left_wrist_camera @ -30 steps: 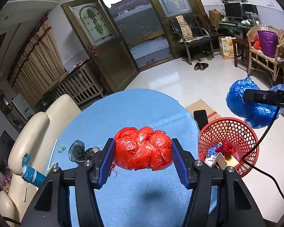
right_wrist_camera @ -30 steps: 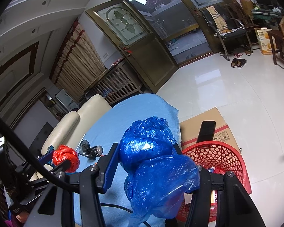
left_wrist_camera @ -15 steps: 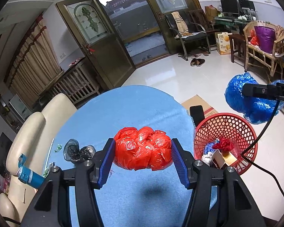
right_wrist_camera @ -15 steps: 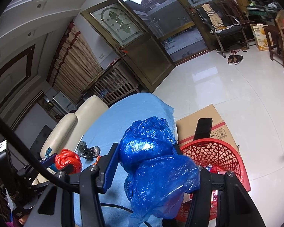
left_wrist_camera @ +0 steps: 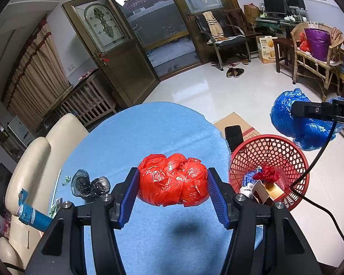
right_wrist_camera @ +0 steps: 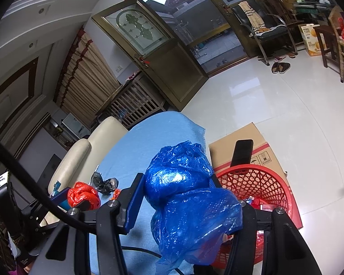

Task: Collect trash
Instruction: 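Lift and carry the blue bag and red bag toward the red basket, then open the right tool over the basket while the left tool releases the red bag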

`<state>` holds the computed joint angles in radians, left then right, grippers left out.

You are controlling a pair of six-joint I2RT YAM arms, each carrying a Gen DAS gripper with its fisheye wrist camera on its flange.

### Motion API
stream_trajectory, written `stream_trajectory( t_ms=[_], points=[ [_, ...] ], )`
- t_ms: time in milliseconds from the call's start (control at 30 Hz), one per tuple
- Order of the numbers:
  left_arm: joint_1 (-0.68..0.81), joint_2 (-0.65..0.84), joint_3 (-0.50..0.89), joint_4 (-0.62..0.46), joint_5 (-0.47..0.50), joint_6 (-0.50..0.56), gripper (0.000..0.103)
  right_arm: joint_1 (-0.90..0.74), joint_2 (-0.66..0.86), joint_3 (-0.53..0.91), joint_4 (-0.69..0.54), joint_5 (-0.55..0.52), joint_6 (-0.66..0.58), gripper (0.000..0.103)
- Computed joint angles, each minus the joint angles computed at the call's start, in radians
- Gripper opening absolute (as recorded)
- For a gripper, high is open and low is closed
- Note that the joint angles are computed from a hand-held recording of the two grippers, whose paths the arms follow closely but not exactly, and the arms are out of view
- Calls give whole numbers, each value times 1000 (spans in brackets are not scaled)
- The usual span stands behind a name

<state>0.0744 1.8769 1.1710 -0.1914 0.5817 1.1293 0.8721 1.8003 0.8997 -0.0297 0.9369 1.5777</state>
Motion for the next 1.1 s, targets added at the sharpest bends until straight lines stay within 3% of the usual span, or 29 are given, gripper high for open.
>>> stream_trajectory(
  t_ms=[533, 1100],
  points=[
    [-63, 7, -37, 8, -49, 5, 61, 10, -27, -62, -16, 1, 102, 59],
    [-142, 106, 40, -204, -51, 62, 61, 5, -43, -179, 45, -17, 219, 59]
  ],
)
